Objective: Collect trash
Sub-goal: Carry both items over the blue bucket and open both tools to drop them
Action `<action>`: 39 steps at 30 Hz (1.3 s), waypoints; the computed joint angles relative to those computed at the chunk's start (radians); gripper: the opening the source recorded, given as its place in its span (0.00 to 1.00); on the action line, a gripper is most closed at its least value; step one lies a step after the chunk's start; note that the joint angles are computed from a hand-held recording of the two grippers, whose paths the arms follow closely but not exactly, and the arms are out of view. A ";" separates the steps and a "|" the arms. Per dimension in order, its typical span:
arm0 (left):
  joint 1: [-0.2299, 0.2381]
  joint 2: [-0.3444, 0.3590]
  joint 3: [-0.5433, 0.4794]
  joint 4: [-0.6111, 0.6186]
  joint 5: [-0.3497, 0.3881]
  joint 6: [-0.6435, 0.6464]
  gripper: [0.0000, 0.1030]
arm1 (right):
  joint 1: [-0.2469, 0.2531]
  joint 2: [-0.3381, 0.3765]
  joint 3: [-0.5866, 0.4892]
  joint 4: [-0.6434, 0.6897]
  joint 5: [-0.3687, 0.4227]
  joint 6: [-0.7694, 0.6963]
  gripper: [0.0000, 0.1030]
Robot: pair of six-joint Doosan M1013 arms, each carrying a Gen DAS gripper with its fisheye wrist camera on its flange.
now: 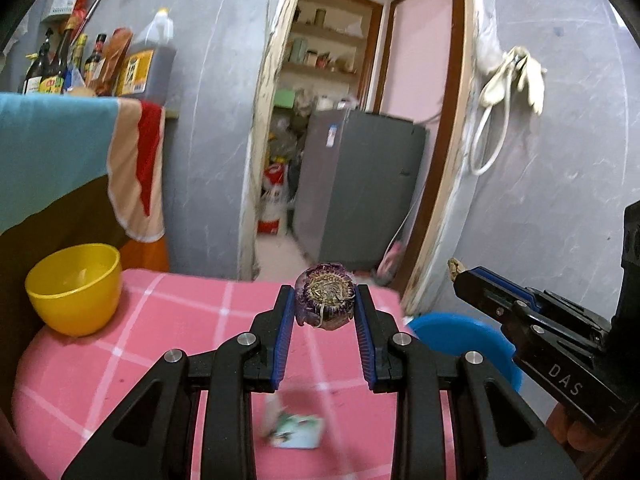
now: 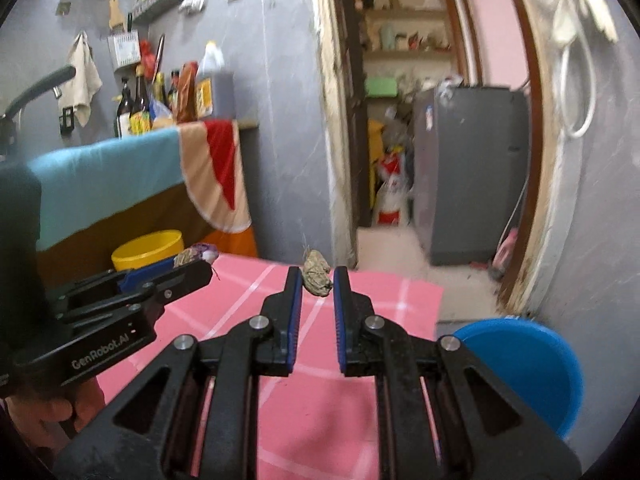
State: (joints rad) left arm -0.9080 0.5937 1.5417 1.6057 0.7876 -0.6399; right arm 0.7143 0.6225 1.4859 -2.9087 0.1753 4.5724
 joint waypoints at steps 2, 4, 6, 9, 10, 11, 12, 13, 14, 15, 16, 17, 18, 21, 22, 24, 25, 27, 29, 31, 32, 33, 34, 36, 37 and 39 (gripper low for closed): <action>-0.007 0.004 -0.011 0.023 0.009 -0.013 0.25 | -0.002 -0.016 0.025 0.073 0.048 -0.072 0.14; -0.014 0.013 -0.026 0.054 0.017 -0.029 0.25 | -0.005 -0.032 0.049 0.128 0.091 -0.126 0.14; -0.021 0.023 -0.045 0.087 0.023 -0.043 0.25 | -0.010 -0.045 0.070 0.154 0.128 -0.149 0.14; -0.030 0.038 -0.072 0.116 0.023 -0.054 0.25 | -0.018 -0.063 0.099 0.204 0.176 -0.197 0.14; -0.032 0.045 -0.084 0.127 0.020 -0.059 0.25 | -0.021 -0.069 0.109 0.218 0.192 -0.210 0.14; -0.033 0.051 -0.095 0.134 0.017 -0.060 0.25 | -0.024 -0.075 0.118 0.231 0.203 -0.221 0.14; -0.034 0.058 -0.107 0.141 0.011 -0.060 0.25 | -0.027 -0.081 0.127 0.246 0.216 -0.235 0.14; -0.036 0.064 -0.118 0.143 0.007 -0.057 0.25 | -0.031 -0.087 0.136 0.261 0.228 -0.248 0.14; -0.038 0.072 -0.130 0.147 0.003 -0.055 0.25 | -0.036 -0.092 0.145 0.270 0.237 -0.255 0.14; -0.040 0.079 -0.143 0.150 -0.003 -0.051 0.25 | -0.040 -0.095 0.152 0.278 0.245 -0.261 0.14; -0.040 0.086 -0.154 0.153 -0.010 -0.048 0.25 | -0.045 -0.100 0.161 0.295 0.253 -0.273 0.14; -0.041 0.093 -0.166 0.154 -0.020 -0.043 0.25 | -0.050 -0.105 0.169 0.311 0.258 -0.286 0.14; -0.041 0.100 -0.180 0.151 -0.029 -0.035 0.25 | -0.055 -0.107 0.174 0.324 0.261 -0.294 0.14; -0.042 0.122 -0.217 0.134 -0.057 -0.010 0.25 | -0.071 -0.114 0.188 0.357 0.262 -0.312 0.14; -0.042 0.130 -0.232 0.124 -0.068 0.003 0.25 | -0.077 -0.115 0.190 0.363 0.261 -0.315 0.14; -0.041 0.146 -0.260 0.100 -0.089 0.032 0.25 | -0.087 -0.117 0.199 0.376 0.257 -0.318 0.14; -0.040 0.153 -0.273 0.086 -0.099 0.045 0.25 | -0.094 -0.117 0.201 0.391 0.252 -0.328 0.14; -0.039 0.170 -0.302 0.046 -0.122 0.083 0.25 | -0.104 -0.118 0.210 0.390 0.248 -0.321 0.14; -0.037 0.183 -0.326 0.002 -0.140 0.125 0.25 | -0.115 -0.116 0.216 0.395 0.241 -0.319 0.14; -0.033 0.198 -0.355 -0.065 -0.163 0.190 0.25 | -0.124 -0.113 0.217 0.398 0.230 -0.311 0.14; -0.032 0.205 -0.368 -0.102 -0.171 0.227 0.25 | -0.129 -0.112 0.217 0.396 0.223 -0.306 0.14; -0.029 0.212 -0.381 -0.140 -0.182 0.264 0.25 | -0.133 -0.110 0.218 0.397 0.218 -0.302 0.14; -0.027 0.218 -0.393 -0.174 -0.188 0.297 0.25 | -0.138 -0.108 0.217 0.406 0.211 -0.305 0.14; -0.023 0.231 -0.414 -0.237 -0.200 0.354 0.25 | -0.143 -0.103 0.213 0.431 0.195 -0.318 0.14; -0.022 0.236 -0.423 -0.262 -0.202 0.376 0.25 | -0.147 -0.100 0.209 0.448 0.182 -0.329 0.14; -0.018 0.249 -0.445 -0.331 -0.211 0.440 0.25 | -0.153 -0.094 0.200 0.484 0.156 -0.353 0.14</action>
State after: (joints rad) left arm -0.9261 0.8427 1.0971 1.2748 0.5768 -0.1997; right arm 0.5610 0.5284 1.6858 -2.4250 0.3318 4.2192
